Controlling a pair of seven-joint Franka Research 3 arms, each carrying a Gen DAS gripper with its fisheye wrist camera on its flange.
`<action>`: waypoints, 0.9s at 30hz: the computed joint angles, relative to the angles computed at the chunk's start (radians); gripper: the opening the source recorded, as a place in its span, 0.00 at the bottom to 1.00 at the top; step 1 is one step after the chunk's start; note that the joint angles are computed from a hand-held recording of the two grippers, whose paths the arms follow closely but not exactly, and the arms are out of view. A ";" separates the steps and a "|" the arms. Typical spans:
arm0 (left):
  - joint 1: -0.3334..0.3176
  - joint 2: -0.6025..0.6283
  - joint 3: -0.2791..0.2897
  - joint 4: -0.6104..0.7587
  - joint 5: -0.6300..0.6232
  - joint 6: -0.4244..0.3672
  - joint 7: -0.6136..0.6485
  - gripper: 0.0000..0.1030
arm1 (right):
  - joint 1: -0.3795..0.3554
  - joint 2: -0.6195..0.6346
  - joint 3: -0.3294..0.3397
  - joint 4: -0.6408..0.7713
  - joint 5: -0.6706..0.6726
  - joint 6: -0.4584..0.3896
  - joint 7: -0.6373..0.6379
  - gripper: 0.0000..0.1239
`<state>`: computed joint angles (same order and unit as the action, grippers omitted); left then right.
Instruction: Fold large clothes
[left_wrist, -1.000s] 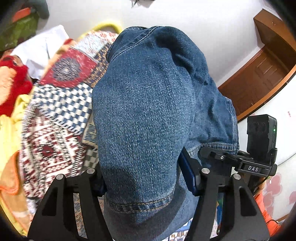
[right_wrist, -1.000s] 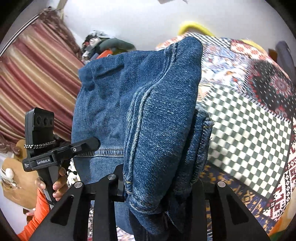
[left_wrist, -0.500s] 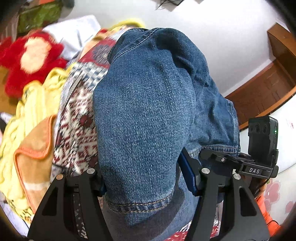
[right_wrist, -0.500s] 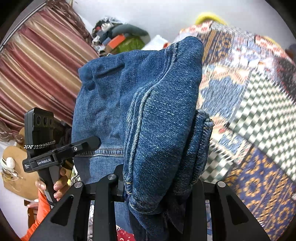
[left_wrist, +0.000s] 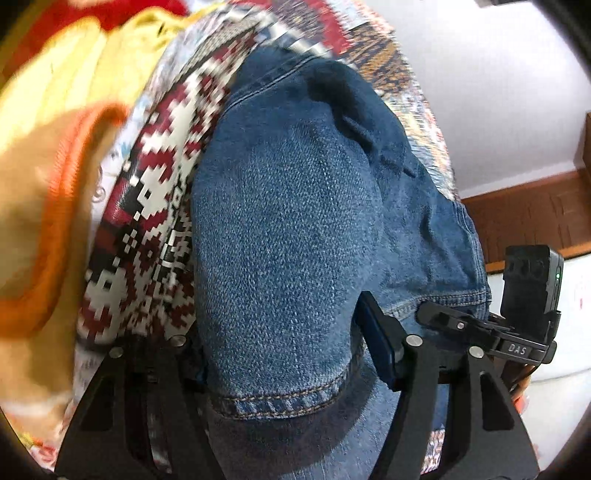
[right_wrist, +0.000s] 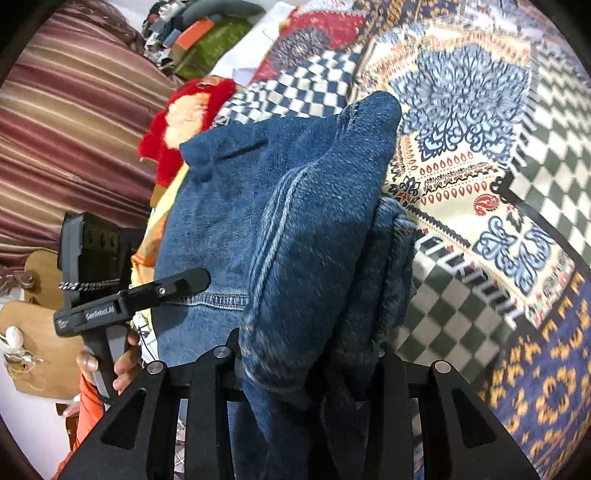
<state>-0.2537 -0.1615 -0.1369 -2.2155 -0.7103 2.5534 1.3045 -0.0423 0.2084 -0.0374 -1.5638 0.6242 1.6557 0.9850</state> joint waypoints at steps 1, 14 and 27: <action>0.000 0.011 0.001 -0.002 -0.003 0.010 0.010 0.70 | -0.006 0.029 -0.001 0.023 0.012 -0.020 0.007 0.27; 0.022 -0.115 -0.101 -0.006 0.558 -0.084 -0.306 0.75 | -0.016 -0.138 -0.025 -0.128 -0.080 0.143 -0.191 0.41; -0.061 -0.167 -0.188 0.073 0.978 -0.242 -0.530 0.85 | 0.077 -0.444 -0.048 -0.394 -0.043 0.349 -0.398 0.42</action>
<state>-0.3150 -0.3287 -0.3251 -2.1426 0.2679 2.3119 0.7746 0.0349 -0.2357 -0.0851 -1.9583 0.5813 2.0045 0.5872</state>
